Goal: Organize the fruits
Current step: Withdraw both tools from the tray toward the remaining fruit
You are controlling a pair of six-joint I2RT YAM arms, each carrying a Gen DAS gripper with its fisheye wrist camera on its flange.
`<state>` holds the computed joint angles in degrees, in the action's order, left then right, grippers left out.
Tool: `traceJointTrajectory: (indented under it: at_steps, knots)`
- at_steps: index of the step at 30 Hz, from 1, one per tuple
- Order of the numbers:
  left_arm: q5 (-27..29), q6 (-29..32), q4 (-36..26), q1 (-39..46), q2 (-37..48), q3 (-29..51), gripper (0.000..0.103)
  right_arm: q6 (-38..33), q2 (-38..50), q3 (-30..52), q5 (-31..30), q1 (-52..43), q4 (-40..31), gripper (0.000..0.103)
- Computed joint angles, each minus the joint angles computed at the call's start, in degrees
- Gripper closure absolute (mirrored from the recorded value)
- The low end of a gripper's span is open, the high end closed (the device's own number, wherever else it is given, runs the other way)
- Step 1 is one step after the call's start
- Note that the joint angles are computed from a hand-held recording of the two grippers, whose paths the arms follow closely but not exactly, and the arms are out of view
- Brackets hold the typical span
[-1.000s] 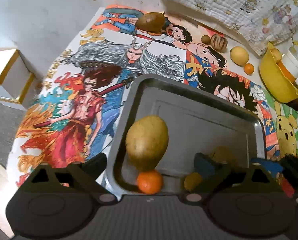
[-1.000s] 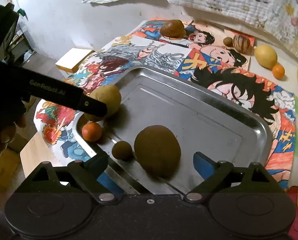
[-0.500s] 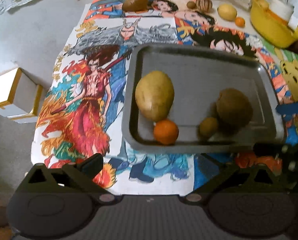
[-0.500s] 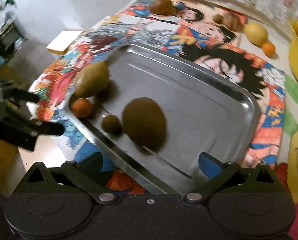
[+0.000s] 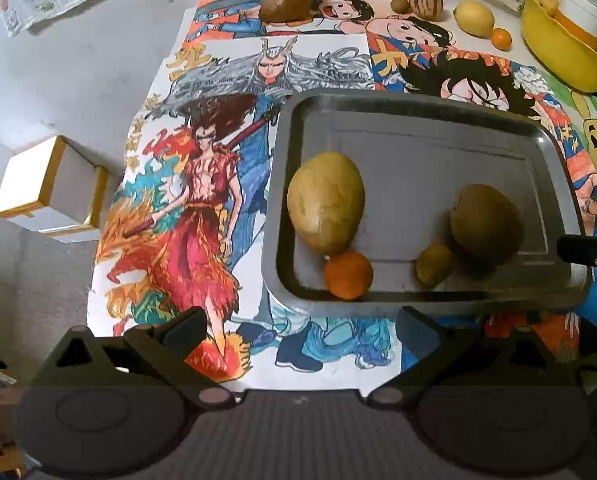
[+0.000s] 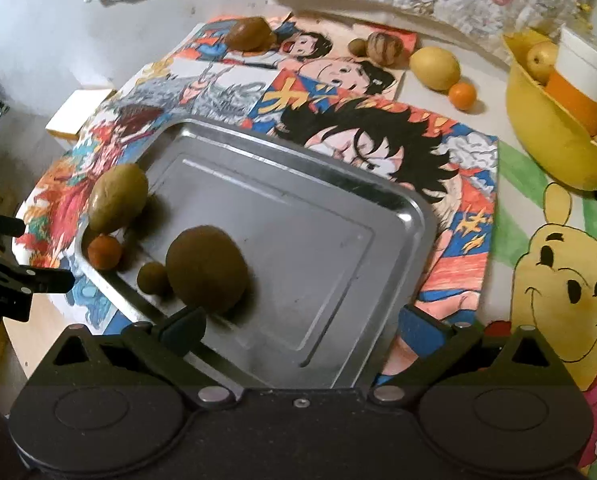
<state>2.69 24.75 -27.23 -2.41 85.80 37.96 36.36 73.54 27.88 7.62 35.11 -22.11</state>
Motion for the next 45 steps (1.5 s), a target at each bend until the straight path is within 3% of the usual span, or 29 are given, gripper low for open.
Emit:
traceJointTrajectory:
  at_steps: [16,28,34,45]
  knots:
    - [1.37,0.14,-2.62,-0.78,3.62,5.89,0.001,1.92,-1.80,-0.90,0.92,-2.12,0.61,0.001]
    - [3.74,-1.52,-2.51,-0.81,11.65,14.07,0.001,-0.26,1.83,0.43,4.82,-2.19,9.91,0.001]
    - [15.48,1.34,-6.65,1.16,19.99,24.59,0.001,-4.68,9.00,5.27,5.69,-3.39,12.25,0.001]
    - [16.76,-0.96,-4.04,-1.03,36.64,45.48,0.001,-19.00,25.15,18.14,12.08,-7.23,11.10,0.001]
